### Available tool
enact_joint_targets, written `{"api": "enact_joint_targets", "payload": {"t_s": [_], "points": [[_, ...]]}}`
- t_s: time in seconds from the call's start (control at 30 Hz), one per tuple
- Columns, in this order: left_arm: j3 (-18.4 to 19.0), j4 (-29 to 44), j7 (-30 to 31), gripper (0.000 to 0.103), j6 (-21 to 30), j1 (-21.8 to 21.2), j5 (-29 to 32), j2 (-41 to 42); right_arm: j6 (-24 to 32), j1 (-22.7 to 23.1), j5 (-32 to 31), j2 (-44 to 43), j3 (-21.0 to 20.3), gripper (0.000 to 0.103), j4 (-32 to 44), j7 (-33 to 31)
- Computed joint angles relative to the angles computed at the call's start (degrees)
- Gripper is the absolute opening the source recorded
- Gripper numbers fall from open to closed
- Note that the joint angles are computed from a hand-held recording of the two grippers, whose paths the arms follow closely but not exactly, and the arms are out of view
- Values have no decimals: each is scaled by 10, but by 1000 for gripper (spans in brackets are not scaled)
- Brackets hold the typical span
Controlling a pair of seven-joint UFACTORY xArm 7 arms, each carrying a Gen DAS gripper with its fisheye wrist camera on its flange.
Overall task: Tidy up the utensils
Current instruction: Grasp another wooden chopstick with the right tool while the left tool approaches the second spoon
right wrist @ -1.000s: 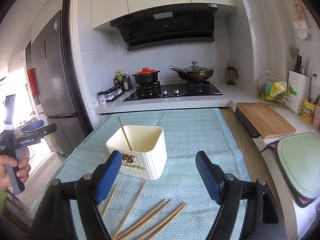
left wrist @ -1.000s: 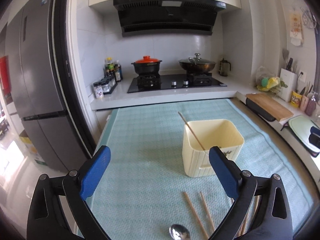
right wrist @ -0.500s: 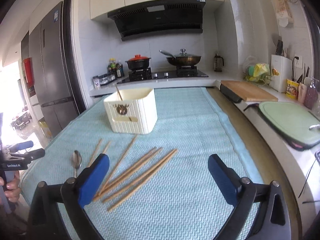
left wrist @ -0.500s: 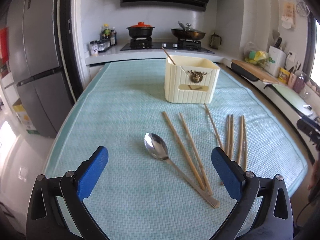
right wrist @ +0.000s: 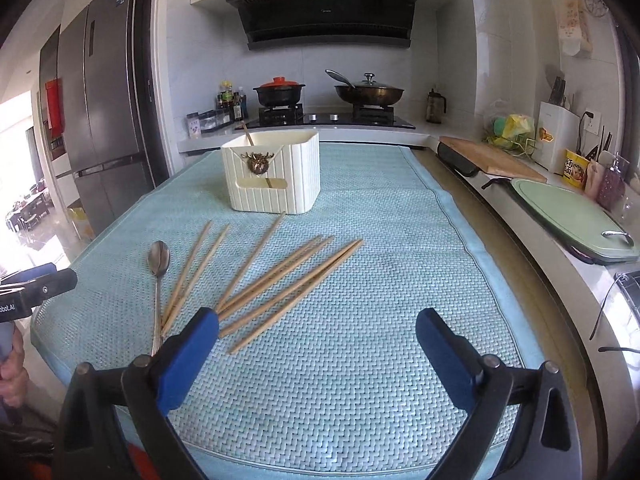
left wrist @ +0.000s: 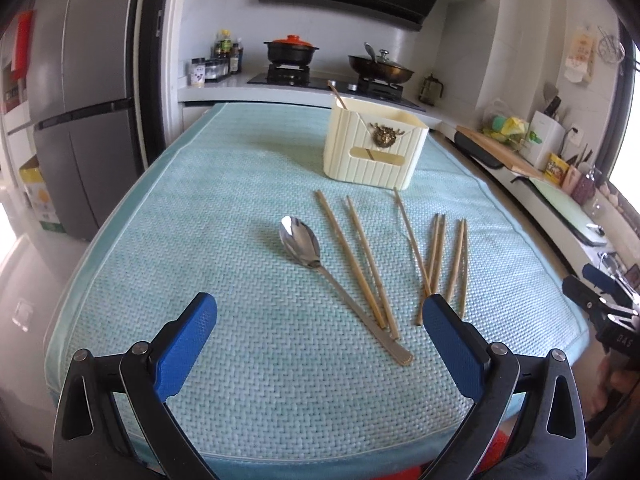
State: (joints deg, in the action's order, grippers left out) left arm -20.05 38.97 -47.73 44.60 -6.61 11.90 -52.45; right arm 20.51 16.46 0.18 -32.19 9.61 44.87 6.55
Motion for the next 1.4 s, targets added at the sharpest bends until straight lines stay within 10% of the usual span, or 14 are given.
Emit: {"api": "enact_joint_targets", "payload": {"t_s": [0.9, 1.1, 1.4], "points": [[60, -48, 30, 102, -26, 7, -33, 17, 63, 23, 57, 32, -29, 100, 12, -12], [83, -40, 66, 102, -49, 4, -41, 65, 100, 21, 98, 104, -49, 64, 64, -18], [149, 27, 178, 102, -104, -16, -95, 192, 91, 26, 161, 146, -52, 62, 89, -49]]}}
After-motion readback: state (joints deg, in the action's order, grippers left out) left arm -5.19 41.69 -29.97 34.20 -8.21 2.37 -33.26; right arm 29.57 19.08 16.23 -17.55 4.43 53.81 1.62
